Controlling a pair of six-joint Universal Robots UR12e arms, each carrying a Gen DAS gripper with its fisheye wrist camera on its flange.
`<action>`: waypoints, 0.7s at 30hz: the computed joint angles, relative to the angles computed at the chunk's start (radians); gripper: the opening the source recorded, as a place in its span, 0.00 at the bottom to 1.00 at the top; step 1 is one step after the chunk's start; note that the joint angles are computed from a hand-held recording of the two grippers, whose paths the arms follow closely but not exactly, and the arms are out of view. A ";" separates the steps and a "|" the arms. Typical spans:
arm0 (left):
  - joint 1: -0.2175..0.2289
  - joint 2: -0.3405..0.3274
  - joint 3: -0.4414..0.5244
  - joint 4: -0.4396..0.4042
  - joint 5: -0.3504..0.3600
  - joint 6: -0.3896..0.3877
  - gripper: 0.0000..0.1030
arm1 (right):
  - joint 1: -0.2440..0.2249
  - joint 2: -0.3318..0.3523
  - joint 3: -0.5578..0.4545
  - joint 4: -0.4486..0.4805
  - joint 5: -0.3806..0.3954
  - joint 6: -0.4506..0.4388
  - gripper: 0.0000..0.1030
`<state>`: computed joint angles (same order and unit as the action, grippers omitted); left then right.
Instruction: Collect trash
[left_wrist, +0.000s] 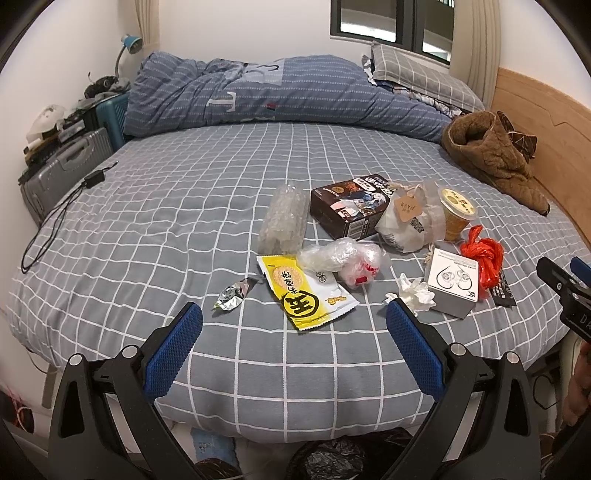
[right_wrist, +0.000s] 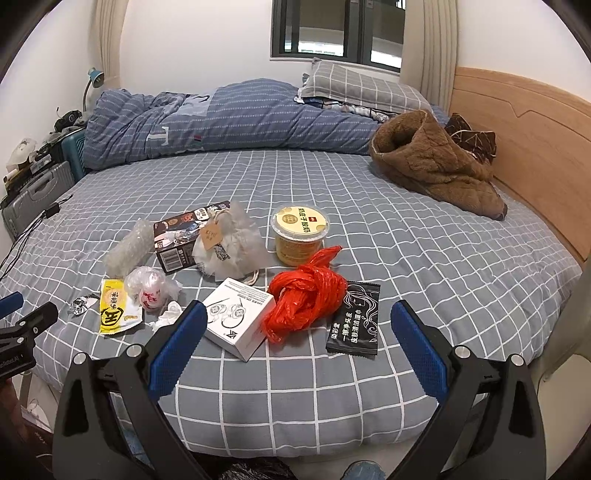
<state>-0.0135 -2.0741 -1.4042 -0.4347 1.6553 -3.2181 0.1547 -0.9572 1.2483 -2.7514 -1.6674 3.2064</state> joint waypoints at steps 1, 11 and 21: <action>0.000 0.000 0.000 0.000 0.000 0.001 0.94 | 0.000 0.000 -0.001 0.001 0.000 0.000 0.93; -0.001 0.000 0.003 -0.005 0.003 0.004 0.94 | 0.000 -0.002 0.003 -0.003 -0.002 0.003 0.93; -0.004 -0.008 0.016 -0.015 -0.010 0.010 0.94 | -0.003 0.004 -0.010 -0.007 -0.003 0.001 0.93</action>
